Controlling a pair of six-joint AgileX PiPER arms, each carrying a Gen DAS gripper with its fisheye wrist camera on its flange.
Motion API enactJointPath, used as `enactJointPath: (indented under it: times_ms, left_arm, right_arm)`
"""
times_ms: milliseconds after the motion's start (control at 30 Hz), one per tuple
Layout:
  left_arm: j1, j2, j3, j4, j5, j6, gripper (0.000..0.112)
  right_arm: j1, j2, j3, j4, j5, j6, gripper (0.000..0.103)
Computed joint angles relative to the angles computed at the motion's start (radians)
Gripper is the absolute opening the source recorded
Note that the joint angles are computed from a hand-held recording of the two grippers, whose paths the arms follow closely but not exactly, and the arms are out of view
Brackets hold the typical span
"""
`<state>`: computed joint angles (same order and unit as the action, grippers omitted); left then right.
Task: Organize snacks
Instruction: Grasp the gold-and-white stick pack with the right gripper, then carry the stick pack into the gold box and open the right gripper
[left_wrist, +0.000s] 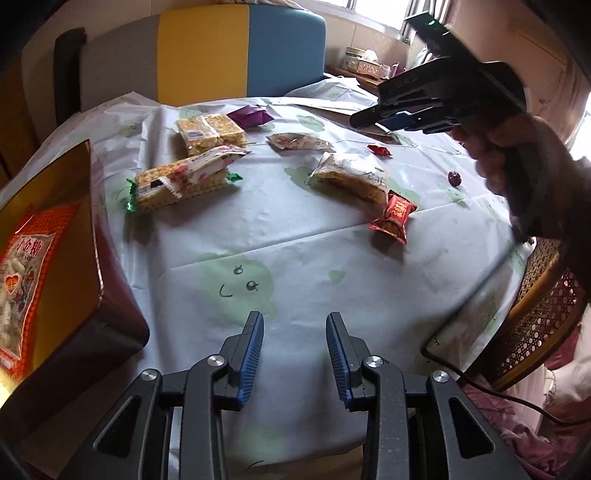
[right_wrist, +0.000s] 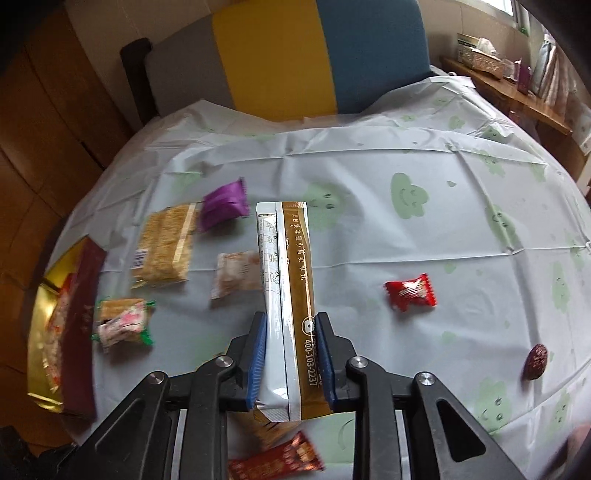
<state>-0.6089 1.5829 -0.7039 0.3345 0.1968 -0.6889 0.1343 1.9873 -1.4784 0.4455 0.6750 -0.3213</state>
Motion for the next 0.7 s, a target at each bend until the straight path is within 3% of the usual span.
enactJointPath:
  times_ms: [200, 400, 633, 700]
  left_arm:
    - [-0.021, -0.026, 0.022, 0.046, -0.005, -0.049, 0.035]
    - [-0.026, -0.057, 0.057, 0.059, -0.021, -0.066, 0.035]
    - [0.013, -0.086, 0.095, -0.079, -0.059, 0.056, 0.035]
    - [0.03, -0.088, 0.104, -0.193, -0.069, 0.168, 0.035]
  right_arm:
    - [0.072, -0.064, 0.04, 0.094, 0.063, -0.08, 0.025]
    - [0.231, -0.049, -0.053, 0.084, 0.154, -0.052, 0.025]
    - [0.415, 0.087, -0.353, 0.006, 0.322, 0.068, 0.026]
    - [0.447, 0.171, -0.503, 0.014, 0.4, 0.101, 0.033]
